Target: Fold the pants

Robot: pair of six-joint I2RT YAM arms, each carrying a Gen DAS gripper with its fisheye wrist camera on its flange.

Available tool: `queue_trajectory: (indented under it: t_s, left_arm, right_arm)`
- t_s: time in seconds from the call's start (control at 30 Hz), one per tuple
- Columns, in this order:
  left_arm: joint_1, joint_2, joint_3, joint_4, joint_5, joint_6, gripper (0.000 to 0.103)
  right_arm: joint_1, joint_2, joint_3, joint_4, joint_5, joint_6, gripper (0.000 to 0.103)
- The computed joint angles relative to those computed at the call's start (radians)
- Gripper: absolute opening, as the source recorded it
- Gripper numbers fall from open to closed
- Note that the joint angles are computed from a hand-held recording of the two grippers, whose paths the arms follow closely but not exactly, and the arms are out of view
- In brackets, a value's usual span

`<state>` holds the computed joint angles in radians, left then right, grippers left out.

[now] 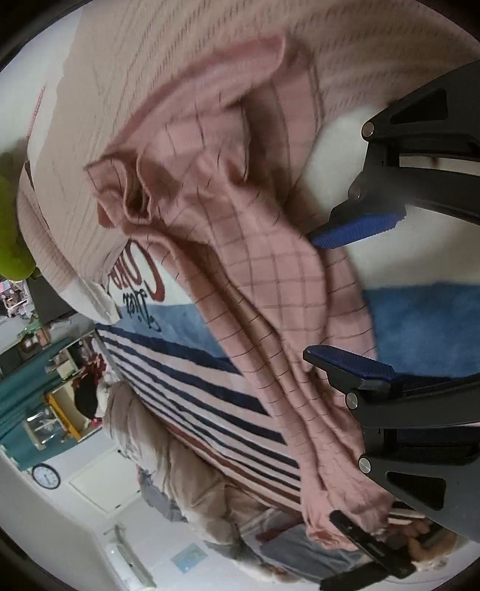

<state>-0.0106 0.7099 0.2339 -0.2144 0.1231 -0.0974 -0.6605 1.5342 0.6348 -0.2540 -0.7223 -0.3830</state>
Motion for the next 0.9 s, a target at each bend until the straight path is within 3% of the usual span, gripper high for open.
queue_trajectory:
  t_s: [0.2,0.23,0.27,0.33,0.43,0.8,0.9]
  left_arm:
    - [0.015,-0.005,-0.001,-0.005,0.006,0.006,0.067]
    - [0.011,-0.006,-0.001,-0.006,0.002,0.006,0.067]
    - [0.009,-0.007,-0.001,-0.006,0.0,0.007,0.067]
    - [0.009,-0.007,-0.001,-0.008,0.001,0.009,0.067]
    - [0.009,-0.008,-0.002,-0.006,0.0,0.006,0.067]
    - [0.015,-0.005,-0.001,-0.006,0.005,0.013,0.067]
    - [0.018,-0.004,0.0,-0.008,0.009,0.013,0.067]
  right_arm:
    - [0.056,0.01,-0.062,0.288,0.129,0.214,0.048]
    - [0.059,0.014,-0.064,0.313,0.139,0.227,0.042]
    - [0.073,0.006,-0.071,0.338,0.176,0.232,0.022]
    - [0.074,-0.005,-0.067,0.347,0.206,0.215,0.002]
    - [0.053,-0.059,-0.082,0.383,0.248,0.171,0.0]
    - [-0.104,-0.166,0.012,0.208,0.203,0.009,0.0]
    - [-0.126,-0.213,-0.01,0.227,0.215,-0.015,0.0]
